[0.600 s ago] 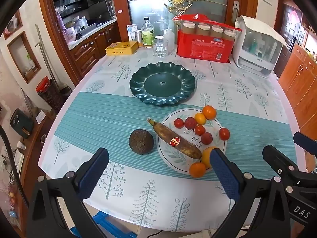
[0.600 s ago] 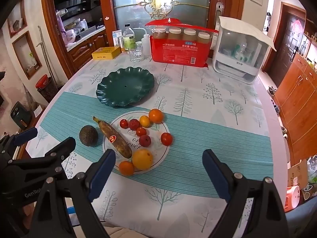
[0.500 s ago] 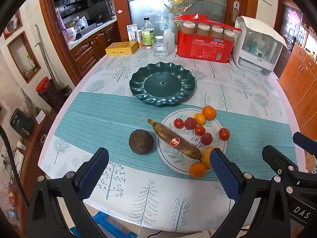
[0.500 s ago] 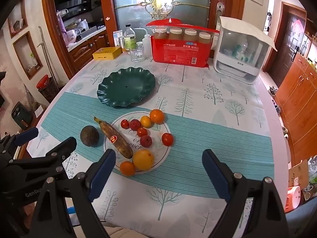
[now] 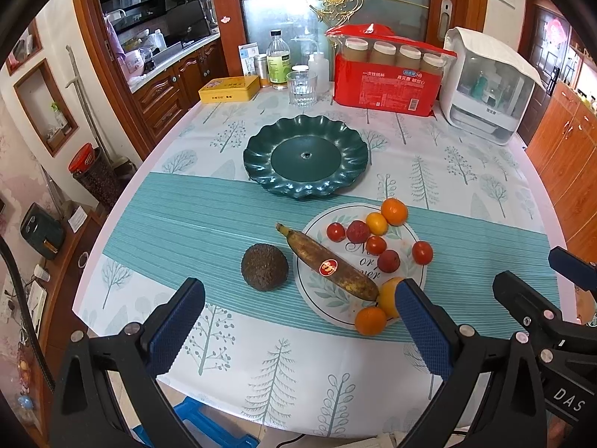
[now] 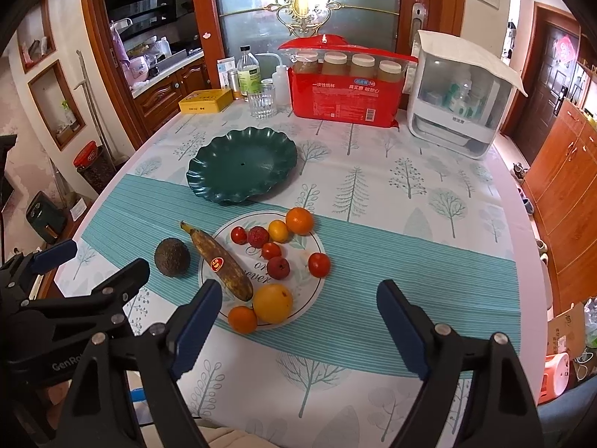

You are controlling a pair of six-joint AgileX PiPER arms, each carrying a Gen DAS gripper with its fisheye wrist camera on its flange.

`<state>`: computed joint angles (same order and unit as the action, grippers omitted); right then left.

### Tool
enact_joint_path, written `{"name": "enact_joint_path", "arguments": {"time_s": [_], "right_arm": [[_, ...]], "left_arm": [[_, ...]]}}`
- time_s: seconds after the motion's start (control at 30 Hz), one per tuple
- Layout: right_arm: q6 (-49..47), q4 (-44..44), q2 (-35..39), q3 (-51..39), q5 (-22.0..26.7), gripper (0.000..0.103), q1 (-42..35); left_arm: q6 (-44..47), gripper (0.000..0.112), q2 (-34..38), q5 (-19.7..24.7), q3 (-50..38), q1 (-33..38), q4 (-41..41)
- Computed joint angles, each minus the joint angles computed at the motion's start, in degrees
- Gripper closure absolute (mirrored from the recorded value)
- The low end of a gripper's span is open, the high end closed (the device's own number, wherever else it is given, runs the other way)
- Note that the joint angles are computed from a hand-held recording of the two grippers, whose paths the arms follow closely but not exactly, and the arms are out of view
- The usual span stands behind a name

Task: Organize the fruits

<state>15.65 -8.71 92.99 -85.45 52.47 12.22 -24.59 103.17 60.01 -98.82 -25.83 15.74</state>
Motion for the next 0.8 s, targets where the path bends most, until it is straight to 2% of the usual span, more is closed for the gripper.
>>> {"name": "enact_joint_path", "arguments": {"time_s": [0.3, 0.6, 0.7, 0.8], "right_arm": [[-6.2, 5.2, 1.2, -2.7, 4.1, 0.02, -2.3], [-7.3, 7.2, -0.3, 0.2, 0.0, 0.02, -2.8], [-9.1, 11.7, -0.6, 0.7, -1.2, 0.02, -4.2], [-7.5, 8.5, 1.4, -2.7, 2.7, 0.02, -3.7]], "left_arm": [[-3.3, 0.011, 0.6, 2.9, -1.5, -1.5, 1.7], [-4.7, 0.011, -0.4, 3.2, -0.7, -2.3, 2.8], [-4.1, 0.011, -0.3, 3.5, -1.1, -2.2, 2.3], [-2.4, 0.011, 0.8, 4.2, -2.8, -1.7, 1.5]]}}
